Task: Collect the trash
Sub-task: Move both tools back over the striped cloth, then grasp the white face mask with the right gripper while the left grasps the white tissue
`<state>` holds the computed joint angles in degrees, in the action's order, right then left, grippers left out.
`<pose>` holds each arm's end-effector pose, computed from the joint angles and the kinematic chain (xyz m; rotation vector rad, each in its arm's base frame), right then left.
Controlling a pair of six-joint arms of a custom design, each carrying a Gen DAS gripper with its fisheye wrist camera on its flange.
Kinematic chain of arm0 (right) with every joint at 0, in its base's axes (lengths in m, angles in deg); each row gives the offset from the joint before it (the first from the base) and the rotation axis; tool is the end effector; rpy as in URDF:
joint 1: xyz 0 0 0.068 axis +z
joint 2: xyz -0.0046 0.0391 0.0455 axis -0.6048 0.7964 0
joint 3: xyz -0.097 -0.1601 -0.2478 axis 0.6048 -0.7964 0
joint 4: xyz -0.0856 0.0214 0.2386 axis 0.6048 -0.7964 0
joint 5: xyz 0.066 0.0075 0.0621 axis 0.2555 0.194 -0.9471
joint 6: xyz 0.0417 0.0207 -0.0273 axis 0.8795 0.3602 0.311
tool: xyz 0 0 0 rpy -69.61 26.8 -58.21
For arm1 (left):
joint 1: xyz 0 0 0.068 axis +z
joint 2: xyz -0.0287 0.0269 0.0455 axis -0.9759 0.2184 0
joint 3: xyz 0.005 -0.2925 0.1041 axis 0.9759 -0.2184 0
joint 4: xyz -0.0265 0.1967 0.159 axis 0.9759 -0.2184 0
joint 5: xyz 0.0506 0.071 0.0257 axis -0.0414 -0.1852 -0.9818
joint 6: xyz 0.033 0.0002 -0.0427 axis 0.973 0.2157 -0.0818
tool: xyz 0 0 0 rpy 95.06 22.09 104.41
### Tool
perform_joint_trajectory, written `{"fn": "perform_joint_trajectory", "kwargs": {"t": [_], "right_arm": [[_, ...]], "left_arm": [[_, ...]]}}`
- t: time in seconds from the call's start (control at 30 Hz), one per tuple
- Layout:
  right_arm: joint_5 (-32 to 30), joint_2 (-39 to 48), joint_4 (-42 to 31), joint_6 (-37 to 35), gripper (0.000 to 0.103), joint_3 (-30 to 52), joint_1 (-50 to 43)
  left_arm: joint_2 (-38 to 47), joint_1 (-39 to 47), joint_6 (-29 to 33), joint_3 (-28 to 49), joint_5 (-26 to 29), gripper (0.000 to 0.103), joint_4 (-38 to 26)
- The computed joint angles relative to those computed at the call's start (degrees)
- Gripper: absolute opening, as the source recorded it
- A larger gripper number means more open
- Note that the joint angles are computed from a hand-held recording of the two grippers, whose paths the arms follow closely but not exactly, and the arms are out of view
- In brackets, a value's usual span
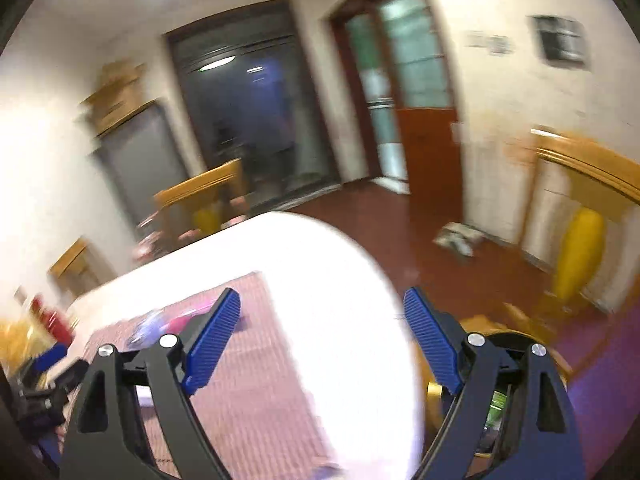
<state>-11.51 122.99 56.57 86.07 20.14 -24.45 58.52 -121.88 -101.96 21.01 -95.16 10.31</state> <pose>0.2432 0.0533 0.3445 0.1531 2.0594 0.3030 0.2176 -0.1881 0.3585 0.0941 2.1305 -0.1013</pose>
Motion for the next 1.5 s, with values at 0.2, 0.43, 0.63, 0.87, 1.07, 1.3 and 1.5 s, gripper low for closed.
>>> {"fn": "perform_joint_trajectory", "kwargs": {"t": [0.2, 0.43, 0.63, 0.87, 1.07, 1.3, 1.5], "right_arm": [[0.25, 8.99, 3.91, -6.52, 0.084, 5.73, 14.20], [-3.96, 17.76, 2.48, -13.30, 0.076, 13.59, 22.63], [-9.15, 26.80, -1.60, -21.50, 0.069, 18.50, 25.91], [-5.68, 39.81, -5.15, -26.73, 0.063, 25.78, 31.17], [-7.75, 46.96, -6.50, -22.65, 0.062, 31.86, 30.91], [-16.70, 47.12, -9.15, -16.37, 0.020, 32.93, 29.22], [-21.41, 35.41, -2.13, -11.60, 0.019, 22.48, 25.83]], "left_arm": [[-12.48, 10.25, -0.04, -7.52, -3.98, 0.097, -7.36], [-19.71, 20.16, 2.63, -13.67, 1.54, 0.097, -5.53], [-20.09, 18.28, 1.51, -14.22, 0.31, 0.097, -5.62], [-21.93, 21.12, 1.95, -15.10, 0.86, 0.097, -6.45], [-23.65, 23.54, 1.83, -15.33, 0.26, 0.097, -8.60], [-24.23, 23.56, 0.99, -15.21, -1.58, 0.097, -10.69], [-24.28, 23.31, 0.95, -14.78, -2.20, 0.097, -10.85]]}}
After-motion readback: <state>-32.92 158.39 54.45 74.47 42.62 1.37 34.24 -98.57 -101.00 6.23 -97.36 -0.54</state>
